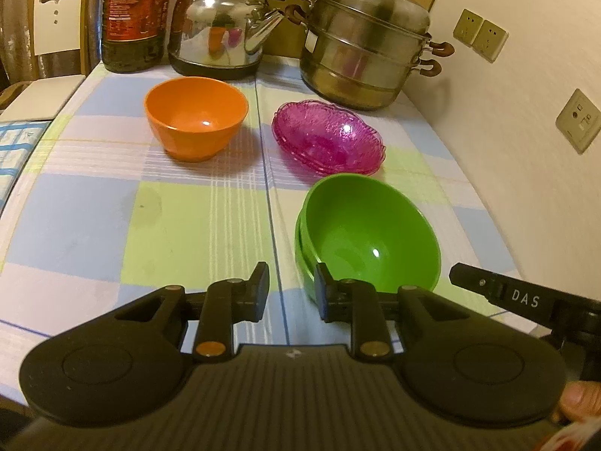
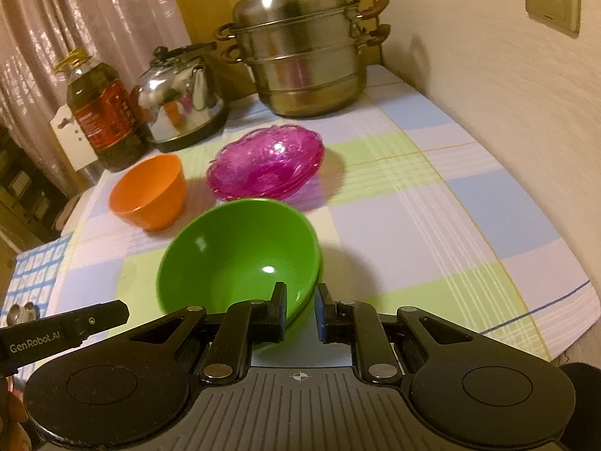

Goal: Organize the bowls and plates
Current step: 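Lower the green bowl into the other green bowl and open the right tool, then move the open right tool to the orange bowl rim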

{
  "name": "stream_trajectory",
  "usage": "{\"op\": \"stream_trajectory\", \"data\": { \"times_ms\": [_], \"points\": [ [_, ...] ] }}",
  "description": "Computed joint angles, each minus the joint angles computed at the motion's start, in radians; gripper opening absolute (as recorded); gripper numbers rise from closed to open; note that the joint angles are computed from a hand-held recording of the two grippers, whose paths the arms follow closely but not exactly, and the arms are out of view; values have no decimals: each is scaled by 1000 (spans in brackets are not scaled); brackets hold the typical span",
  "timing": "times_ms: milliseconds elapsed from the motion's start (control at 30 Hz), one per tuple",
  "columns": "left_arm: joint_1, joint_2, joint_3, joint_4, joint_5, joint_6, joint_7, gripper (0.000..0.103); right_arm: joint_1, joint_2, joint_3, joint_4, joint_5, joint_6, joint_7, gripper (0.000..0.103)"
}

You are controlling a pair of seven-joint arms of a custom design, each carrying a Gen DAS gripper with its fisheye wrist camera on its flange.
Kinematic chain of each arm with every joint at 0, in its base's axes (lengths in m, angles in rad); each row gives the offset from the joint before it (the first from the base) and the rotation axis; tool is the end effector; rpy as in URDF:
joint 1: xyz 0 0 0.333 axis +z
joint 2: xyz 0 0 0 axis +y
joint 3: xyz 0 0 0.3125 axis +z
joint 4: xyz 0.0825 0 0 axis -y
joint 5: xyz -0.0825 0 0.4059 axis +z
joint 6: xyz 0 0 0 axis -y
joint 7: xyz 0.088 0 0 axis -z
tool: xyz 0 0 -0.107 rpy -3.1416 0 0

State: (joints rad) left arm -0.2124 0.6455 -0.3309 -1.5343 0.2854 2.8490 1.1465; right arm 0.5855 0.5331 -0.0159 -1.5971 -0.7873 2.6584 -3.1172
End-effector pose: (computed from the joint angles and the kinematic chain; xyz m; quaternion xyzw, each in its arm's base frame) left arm 0.6764 -0.3635 0.3602 -0.5836 0.7341 -0.3302 0.1070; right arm 0.6140 0.4192 0.3595 -0.5125 0.7810 -0.1822 0.3070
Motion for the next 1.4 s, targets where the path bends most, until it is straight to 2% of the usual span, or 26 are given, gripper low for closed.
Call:
{"op": "stream_trajectory", "data": {
  "times_ms": [433,500,567,633,800,933,1400],
  "points": [
    [6,-103,38,-136,40,40,-71,23,18,35,31,72,43,-4,-126,18],
    [2,-111,49,-144,54,42,-84,23,22,47,32,91,52,-3,-151,25],
    [-4,-122,63,-157,73,52,-100,24,31,52,25,99,50,7,-156,45],
    [-11,-128,78,-162,92,52,-120,28,40,55,16,104,42,24,-153,48],
    [-19,-137,107,-170,132,62,-168,42,46,67,11,127,47,30,-172,49],
    [-35,-143,143,-167,177,72,-230,60,44,85,12,152,61,34,-199,49],
    [5,-94,134,-67,194,23,-203,61,46,193,6,329,131,23,-323,49]
  ]
}}
